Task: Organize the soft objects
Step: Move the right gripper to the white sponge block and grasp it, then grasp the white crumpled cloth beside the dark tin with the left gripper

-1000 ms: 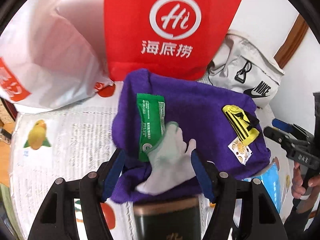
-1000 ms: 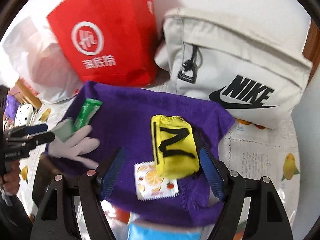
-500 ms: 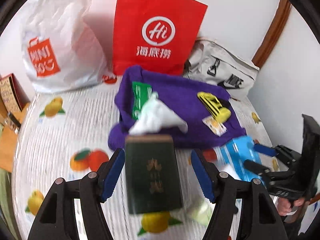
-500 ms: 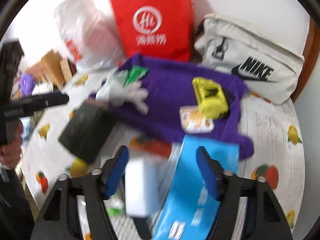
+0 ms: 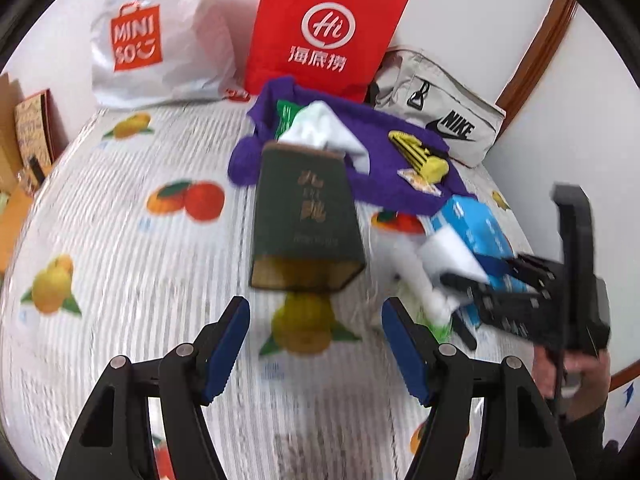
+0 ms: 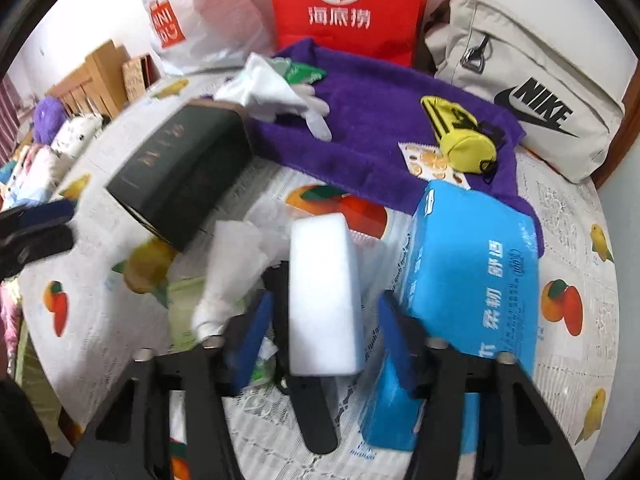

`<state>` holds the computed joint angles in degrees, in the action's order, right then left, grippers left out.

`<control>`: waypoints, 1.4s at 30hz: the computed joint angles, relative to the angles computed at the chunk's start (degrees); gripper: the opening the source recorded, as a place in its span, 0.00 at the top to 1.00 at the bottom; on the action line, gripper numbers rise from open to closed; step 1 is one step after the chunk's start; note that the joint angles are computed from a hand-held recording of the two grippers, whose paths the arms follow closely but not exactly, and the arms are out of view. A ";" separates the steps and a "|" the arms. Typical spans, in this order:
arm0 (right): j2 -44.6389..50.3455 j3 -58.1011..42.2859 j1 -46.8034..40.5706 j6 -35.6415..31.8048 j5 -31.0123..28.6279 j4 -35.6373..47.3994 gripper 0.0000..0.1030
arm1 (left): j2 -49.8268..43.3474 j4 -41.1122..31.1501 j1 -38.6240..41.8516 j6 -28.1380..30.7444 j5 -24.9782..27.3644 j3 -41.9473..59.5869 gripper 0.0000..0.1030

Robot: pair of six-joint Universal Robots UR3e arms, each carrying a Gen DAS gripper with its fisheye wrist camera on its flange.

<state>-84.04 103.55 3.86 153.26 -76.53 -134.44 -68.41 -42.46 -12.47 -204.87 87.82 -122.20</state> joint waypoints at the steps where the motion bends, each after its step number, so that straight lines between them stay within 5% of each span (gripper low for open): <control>1: 1.38 -0.83 0.95 0.51 -1.44 -0.42 0.71 | 0.84 -0.12 -0.06 -0.08 -0.17 -1.00 0.35; 5: 0.34 0.98 1.01 1.11 -1.43 -3.16 0.71 | 3.12 -1.28 -0.52 -1.22 0.82 -2.89 0.35; 10: -13.04 8.04 -6.81 -1.47 8.16 1.79 0.71 | 2.36 0.66 -1.24 -2.07 -1.09 -2.75 0.35; 15: -26.22 14.51 -17.11 -7.28 15.77 10.05 0.71 | -7.82 5.93 -7.94 -3.46 0.30 3.34 0.35; 18: -37.12 18.57 -27.82 -17.56 22.55 23.75 0.71 | -17.67 6.75 -14.85 -3.54 6.68 11.42 0.35; 24: -54.40 20.35 -49.67 -44.10 27.15 56.98 0.71 | -28.10 10.14 -20.43 -3.79 9.70 18.21 0.35; 27: -58.78 22.39 -56.76 -51.03 26.27 63.53 0.71 | -32.49 9.97 -22.28 -3.39 12.02 21.39 0.35; 33: -56.76 31.49 -55.61 -45.87 24.06 51.10 0.70 | -36.53 9.21 -21.63 -4.15 11.32 23.44 0.35; 37: -55.58 32.24 -56.99 -47.64 25.77 52.25 0.68 | -37.24 10.05 -21.08 -4.54 11.27 23.76 0.36; 42: -54.38 32.99 -56.72 -47.21 26.05 51.48 0.68 | -37.62 9.49 -20.64 -4.30 11.10 24.71 0.58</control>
